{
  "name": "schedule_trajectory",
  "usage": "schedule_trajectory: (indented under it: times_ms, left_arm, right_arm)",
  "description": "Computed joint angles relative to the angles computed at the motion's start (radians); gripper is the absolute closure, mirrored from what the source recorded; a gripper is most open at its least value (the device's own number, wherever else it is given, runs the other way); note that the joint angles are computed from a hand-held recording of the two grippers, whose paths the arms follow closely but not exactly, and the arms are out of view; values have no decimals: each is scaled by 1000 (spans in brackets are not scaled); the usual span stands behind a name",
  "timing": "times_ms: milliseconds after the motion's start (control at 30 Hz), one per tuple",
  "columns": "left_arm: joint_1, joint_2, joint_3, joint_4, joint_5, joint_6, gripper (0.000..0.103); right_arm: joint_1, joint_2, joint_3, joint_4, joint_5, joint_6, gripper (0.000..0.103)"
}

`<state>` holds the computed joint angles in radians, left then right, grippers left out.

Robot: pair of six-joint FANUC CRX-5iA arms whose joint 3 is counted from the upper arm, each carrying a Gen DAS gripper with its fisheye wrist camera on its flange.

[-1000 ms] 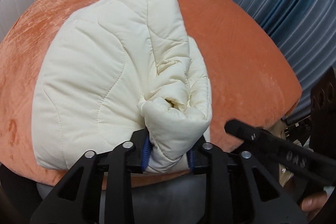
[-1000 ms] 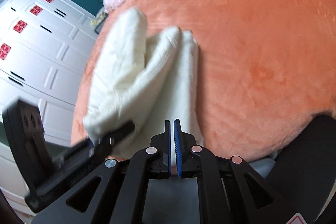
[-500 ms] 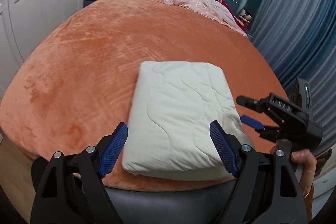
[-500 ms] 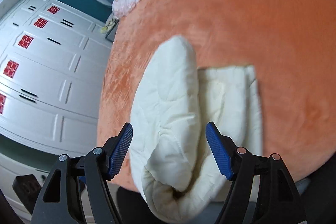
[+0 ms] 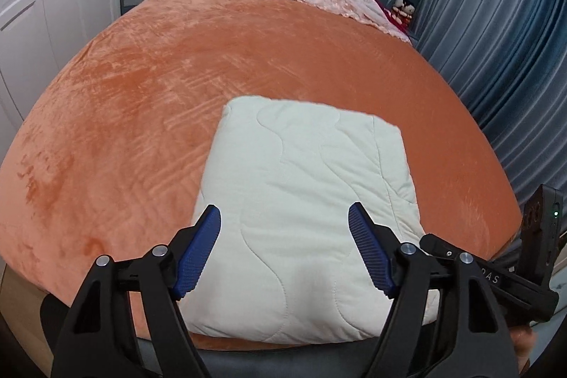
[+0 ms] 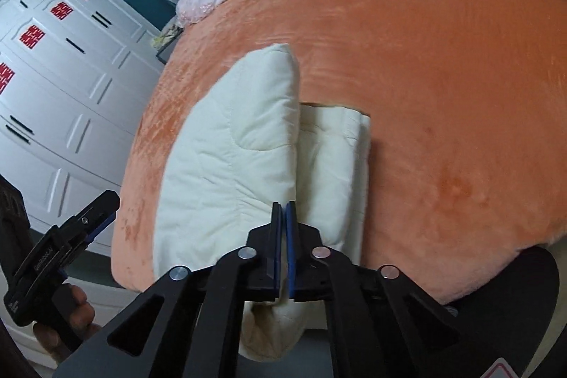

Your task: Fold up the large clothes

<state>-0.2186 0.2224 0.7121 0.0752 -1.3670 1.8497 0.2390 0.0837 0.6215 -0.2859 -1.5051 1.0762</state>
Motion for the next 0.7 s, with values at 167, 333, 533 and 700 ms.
schedule_trajectory:
  times_ms: [167, 333, 533, 700]
  left_arm:
    - [-53, 26, -3, -54, -34, 23, 34]
    - [-75, 34, -3, -78, -45, 31, 34]
    - [-77, 36, 5, -81, -58, 45, 34]
    - [-69, 26, 6, -91, -66, 53, 34]
  right_arm:
    - [-43, -29, -49, -88, 39, 7, 101]
    - [-96, -36, -15, -203, 79, 15, 60]
    - [-32, 22, 47, -171, 18, 12, 51]
    - [-9, 24, 42, -177, 30, 28, 86]
